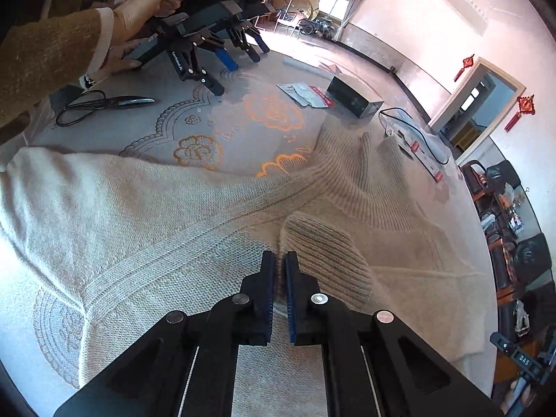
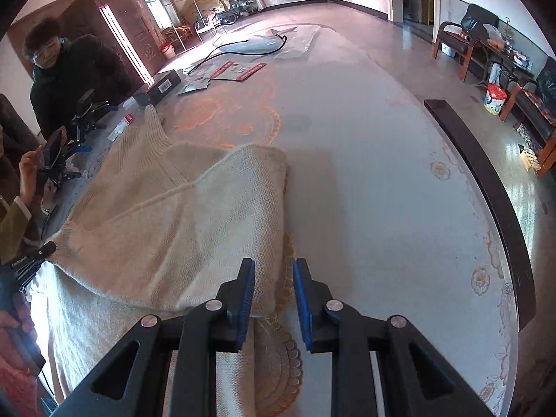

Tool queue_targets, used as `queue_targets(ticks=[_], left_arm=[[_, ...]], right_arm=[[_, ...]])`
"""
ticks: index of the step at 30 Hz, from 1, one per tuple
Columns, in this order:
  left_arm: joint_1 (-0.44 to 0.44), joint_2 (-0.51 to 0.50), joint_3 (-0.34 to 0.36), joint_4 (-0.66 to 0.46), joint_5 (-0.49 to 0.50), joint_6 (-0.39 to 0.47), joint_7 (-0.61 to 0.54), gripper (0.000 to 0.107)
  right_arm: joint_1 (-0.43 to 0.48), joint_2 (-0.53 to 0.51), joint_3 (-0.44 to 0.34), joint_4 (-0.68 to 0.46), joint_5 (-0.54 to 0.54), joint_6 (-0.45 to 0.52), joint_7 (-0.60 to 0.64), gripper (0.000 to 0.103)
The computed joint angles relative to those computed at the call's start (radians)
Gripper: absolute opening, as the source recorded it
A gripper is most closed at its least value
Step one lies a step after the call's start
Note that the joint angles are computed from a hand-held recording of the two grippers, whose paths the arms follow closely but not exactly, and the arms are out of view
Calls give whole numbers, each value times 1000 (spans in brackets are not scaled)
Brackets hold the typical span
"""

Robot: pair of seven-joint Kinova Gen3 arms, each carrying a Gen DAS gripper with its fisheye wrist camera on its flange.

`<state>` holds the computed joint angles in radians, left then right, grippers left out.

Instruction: Fold clothes

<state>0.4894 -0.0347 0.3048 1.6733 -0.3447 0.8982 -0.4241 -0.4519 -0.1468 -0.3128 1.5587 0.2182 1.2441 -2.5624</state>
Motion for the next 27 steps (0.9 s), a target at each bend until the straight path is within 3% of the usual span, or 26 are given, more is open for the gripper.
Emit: queue_targets(ticks=[1, 5, 12, 17, 20, 23, 27], left_arm=[[0, -7, 2, 2, -16, 1, 14, 2], [-9, -30, 33, -3, -114, 18, 82, 2], [-26, -46, 26, 13, -101, 23, 43, 2], [-36, -40, 34, 33, -155, 96, 78, 2], [-28, -29, 38, 55, -170, 113, 70, 2], [-7, -11, 45, 73, -200, 135, 74, 2], [46, 43, 48, 70, -273, 193, 97, 3]], right_arm=[[-3, 4, -1, -5, -1, -2, 8, 22], [-16, 18, -16, -27, 38, 4, 8, 22], [-26, 33, 7, -44, 24, -12, 42, 22], [-39, 66, -13, -78, 100, 30, 11, 22], [-41, 78, 23, -78, 82, -13, 14, 22], [-54, 140, 35, -122, 73, -16, 72, 22], [-144, 276, 48, -225, 164, 88, 209, 21]])
